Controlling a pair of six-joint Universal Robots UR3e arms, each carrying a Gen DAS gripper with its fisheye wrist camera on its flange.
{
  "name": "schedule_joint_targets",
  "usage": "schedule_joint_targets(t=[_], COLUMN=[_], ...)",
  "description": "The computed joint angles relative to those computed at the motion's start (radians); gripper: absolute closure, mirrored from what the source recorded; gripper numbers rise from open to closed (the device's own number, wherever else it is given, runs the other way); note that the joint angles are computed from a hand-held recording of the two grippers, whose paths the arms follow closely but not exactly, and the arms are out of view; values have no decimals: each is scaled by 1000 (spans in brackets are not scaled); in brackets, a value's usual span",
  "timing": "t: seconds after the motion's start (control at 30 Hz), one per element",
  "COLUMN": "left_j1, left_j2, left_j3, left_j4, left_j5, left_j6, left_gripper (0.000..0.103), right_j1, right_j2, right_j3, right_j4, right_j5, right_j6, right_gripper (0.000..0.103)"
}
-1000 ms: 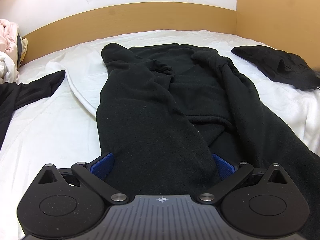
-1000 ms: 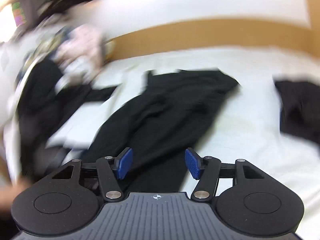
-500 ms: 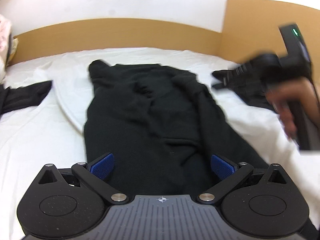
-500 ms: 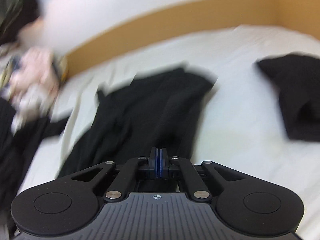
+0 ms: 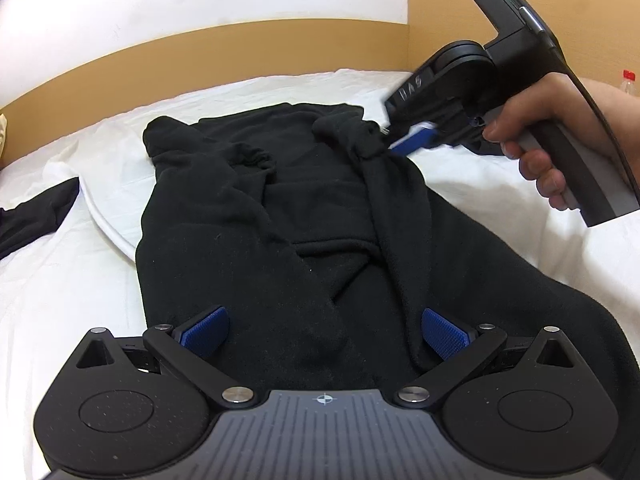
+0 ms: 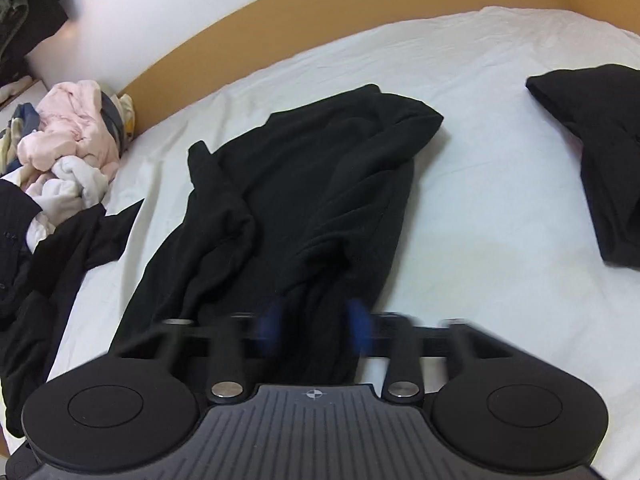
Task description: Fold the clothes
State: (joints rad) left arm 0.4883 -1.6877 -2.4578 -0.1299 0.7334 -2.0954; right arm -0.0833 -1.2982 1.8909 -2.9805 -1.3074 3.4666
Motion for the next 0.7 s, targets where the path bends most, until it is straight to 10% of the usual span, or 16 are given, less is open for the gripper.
schedule_joint_targets(t=[0.4,0.53,0.7], left_j1=[-29,-21,-42], left_j2=[-17,-10,-23], left_j3=[17,17,17], left_j4=[23,-2,36], left_j5=[40,35,61], left_j6=[-5,-2,-21], left_gripper=[1,1,1], right_j1=[63,22,-18], right_j2=[87,64,15], right_j3=[-285,-267,-115], right_j4=[73,191,135], right_j5=[-294,-199,-144], right_j6=[38,26,10], right_gripper=[100,40,37])
